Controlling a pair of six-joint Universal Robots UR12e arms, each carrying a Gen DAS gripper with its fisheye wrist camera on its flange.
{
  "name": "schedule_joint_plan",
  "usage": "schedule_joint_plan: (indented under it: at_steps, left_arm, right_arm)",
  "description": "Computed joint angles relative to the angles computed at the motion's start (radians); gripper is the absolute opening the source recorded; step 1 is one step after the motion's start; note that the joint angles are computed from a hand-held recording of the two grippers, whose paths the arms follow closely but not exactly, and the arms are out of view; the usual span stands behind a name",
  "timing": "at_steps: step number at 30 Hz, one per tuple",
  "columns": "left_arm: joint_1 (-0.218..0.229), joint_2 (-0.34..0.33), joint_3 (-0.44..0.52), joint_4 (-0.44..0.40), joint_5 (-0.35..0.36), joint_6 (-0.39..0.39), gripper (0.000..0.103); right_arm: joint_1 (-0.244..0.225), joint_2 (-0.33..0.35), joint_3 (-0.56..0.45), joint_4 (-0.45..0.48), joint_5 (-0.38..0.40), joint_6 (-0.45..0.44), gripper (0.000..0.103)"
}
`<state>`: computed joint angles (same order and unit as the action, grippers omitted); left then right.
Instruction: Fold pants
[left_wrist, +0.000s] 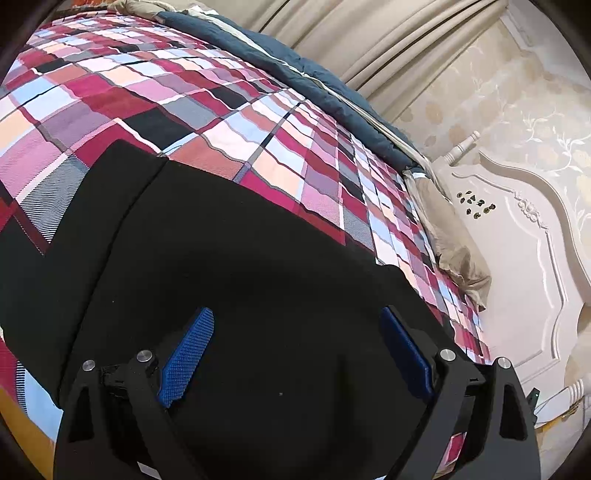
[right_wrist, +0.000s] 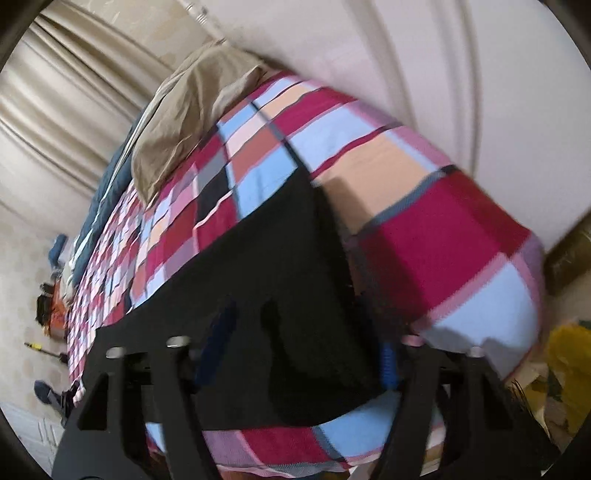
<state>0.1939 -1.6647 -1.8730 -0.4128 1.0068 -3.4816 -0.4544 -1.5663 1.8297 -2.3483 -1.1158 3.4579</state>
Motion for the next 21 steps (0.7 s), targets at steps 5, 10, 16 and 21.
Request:
schedule_joint_plan:
  at_steps: [5,10,16,21]
  left_arm:
    - [0.003,0.009,0.016,-0.057,0.003,0.015,0.09]
    - [0.002,0.023,0.024,-0.083,0.077,0.072,0.09]
    - [0.038,0.016,0.02,-0.155,0.006,0.117,0.09]
    - [0.053,0.015,0.012,-0.15,-0.041,0.123,0.09]
  right_arm:
    - [0.026,0.024,-0.041,0.063,-0.008,-0.035,0.022]
    - [0.015,0.006,-0.031,0.011,0.051,0.043,0.022]
    - [0.005,-0.024,-0.039,-0.1,0.187,0.129,0.021]
    - [0.069,-0.025,-0.109,-0.13,0.212,0.109,0.021]
